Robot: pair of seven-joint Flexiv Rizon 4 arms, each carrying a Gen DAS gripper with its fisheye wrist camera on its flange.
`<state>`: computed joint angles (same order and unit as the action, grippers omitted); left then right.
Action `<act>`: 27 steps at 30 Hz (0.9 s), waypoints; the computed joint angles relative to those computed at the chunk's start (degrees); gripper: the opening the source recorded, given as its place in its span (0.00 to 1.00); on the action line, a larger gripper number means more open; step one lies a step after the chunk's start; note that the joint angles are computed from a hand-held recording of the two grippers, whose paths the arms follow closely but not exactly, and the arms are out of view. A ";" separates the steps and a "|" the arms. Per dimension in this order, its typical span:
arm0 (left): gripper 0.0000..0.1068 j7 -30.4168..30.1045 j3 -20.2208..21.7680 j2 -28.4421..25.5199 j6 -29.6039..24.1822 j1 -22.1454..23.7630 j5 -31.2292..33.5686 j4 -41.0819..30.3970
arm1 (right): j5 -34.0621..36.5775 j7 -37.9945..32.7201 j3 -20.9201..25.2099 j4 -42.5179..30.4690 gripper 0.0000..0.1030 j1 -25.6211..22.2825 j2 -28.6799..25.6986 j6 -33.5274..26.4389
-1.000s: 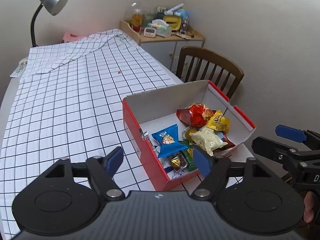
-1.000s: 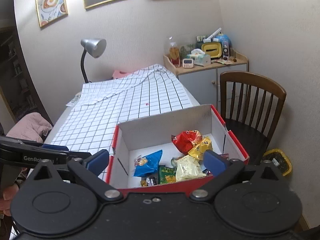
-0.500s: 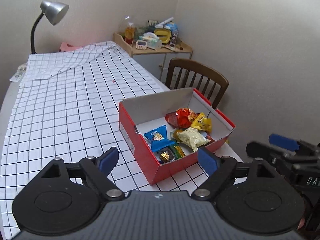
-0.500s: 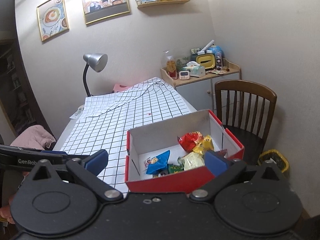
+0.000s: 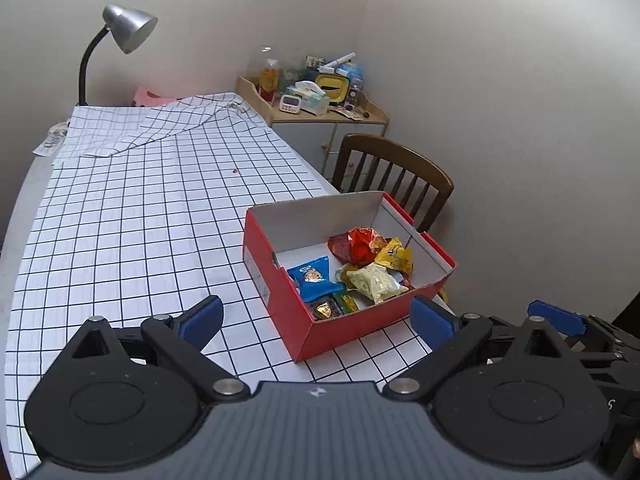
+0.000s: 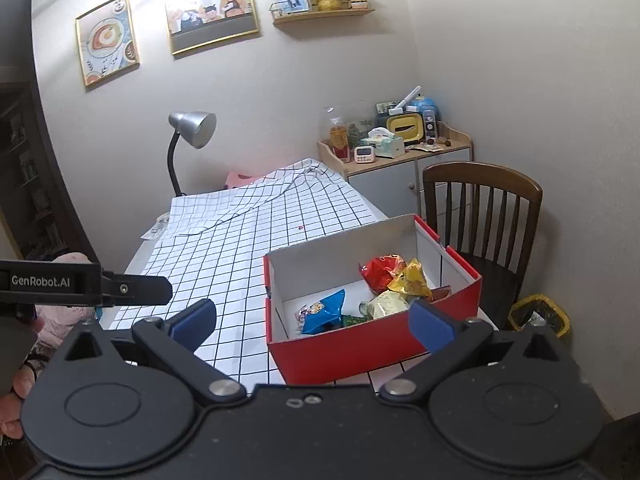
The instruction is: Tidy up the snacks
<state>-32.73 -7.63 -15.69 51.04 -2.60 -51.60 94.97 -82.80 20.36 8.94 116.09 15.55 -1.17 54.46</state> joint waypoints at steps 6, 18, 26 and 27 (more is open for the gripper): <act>0.94 1.68 0.06 1.04 1.08 -0.23 -1.26 1.61 | 2.01 -0.99 0.13 -0.24 1.00 0.34 0.00 0.05; 0.94 6.27 0.11 2.94 6.58 -1.78 -5.63 4.18 | 0.38 -0.19 0.86 -0.93 1.00 1.68 -0.03 -5.39; 0.94 6.03 0.47 3.12 7.60 -1.94 -5.71 4.52 | -0.73 -0.27 0.66 -1.26 1.00 1.94 -0.31 -5.38; 0.94 5.72 0.54 3.06 7.58 -1.92 -5.48 4.47 | -0.61 -0.31 0.65 -1.31 1.00 1.97 -0.37 -5.43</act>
